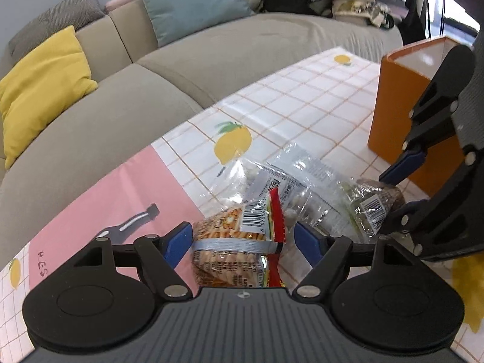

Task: Organize snacks
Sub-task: 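Grasp the peanut snack bag with the left tool while the right tool grasps the clear green-bean packet, then carry the peanut bag and clear packet over the orange box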

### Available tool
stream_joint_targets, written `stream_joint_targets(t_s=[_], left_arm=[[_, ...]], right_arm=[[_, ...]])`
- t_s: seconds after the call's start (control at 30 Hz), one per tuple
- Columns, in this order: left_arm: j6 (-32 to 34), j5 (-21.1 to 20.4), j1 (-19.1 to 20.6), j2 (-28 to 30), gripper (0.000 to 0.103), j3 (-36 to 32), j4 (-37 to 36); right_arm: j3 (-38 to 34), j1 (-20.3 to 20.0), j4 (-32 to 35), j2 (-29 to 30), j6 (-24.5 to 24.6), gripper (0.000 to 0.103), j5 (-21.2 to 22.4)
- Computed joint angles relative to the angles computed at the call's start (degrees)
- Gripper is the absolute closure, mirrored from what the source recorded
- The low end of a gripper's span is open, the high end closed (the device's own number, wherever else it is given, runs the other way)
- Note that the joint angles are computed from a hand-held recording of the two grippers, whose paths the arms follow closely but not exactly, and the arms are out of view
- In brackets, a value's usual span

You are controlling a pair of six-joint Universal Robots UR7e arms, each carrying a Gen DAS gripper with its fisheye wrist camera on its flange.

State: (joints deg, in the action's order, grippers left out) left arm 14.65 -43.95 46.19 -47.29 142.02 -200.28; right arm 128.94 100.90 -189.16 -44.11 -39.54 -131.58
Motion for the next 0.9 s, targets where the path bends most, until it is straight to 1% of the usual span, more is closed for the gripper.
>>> stream_joint_targets(t_s=[0.03,0.07,0.13,0.17,0.2,0.27,0.33,0.4,0.43,0.47,0.5,0.6,0.67,0.8,0.9], left_arm=[[0.21,1.52,-0.34,1.12,0.013,-0.31,-0.39],[0.08,2.65,-0.6,1.73,0.015,-0.58,0.11],[-0.77,3.61,-0.88,1.89,0.025,-0.63,1.4],[-1.48,3.66,-0.99,1.6,0.03,-0.47,2.1],[-2.2,3.72,-1.1,1.31,0.033,-0.28,2.64],[-3.68,3.5,-1.35,0.68,0.036,0.32,3.43],[-5.38,3.79,-1.9,0.31,0.042,1.22,3.2],[-8.52,4.19,-2.66,-0.33,0.047,2.16,3.61],[-10.55,4.12,-3.05,-0.93,0.048,2.58,4.35],[-12.76,3.86,-3.51,-1.77,0.052,3.13,5.2],[-14.74,3.68,-3.97,-2.41,0.054,3.6,5.86],[-22.88,4.17,-6.11,-4.46,0.055,5.4,9.01],[-29.04,4.26,-7.76,-6.03,0.056,6.78,11.41],[-41.63,3.45,-11.96,-10.29,0.057,9.9,18.36],[-50.58,2.44,-16.25,-14.3,0.057,12.54,24.66]], right_arm=[[0.0,-0.08,0.21,-0.11,0.29,0.066,0.18],[-0.03,-0.17,0.46,-0.24,0.54,0.067,0.38],[0.09,-0.38,0.79,-0.65,1.24,0.069,0.9],[0.18,-0.52,0.99,-0.93,1.66,0.07,1.21],[0.3,-0.65,0.94,-1.14,2.08,0.07,1.55],[0.64,-0.86,0.87,-1.5,3.04,0.071,2.18],[1.16,-1.02,0.74,-1.84,3.9,0.073,2.86],[1.92,-1.17,-0.18,-2.07,4.41,0.073,3.64],[2.29,-1.17,-0.82,-2.1,4.85,0.073,3.85],[2.75,-1.18,-1.53,-2.21,5.49,0.074,4.23],[3.2,-1.25,-1.8,-2.5,6.22,0.074,4.72],[4.76,-1.16,-1.88,-3.58,9.5,0.075,5.9],[6.09,-0.88,-2.94,-4.01,10.6,0.075,6.67],[9.97,-0.27,-6.92,-4.92,12.44,0.075,9.14],[13.74,0.18,-12.85,-4.88,12.8,0.076,11.31]])
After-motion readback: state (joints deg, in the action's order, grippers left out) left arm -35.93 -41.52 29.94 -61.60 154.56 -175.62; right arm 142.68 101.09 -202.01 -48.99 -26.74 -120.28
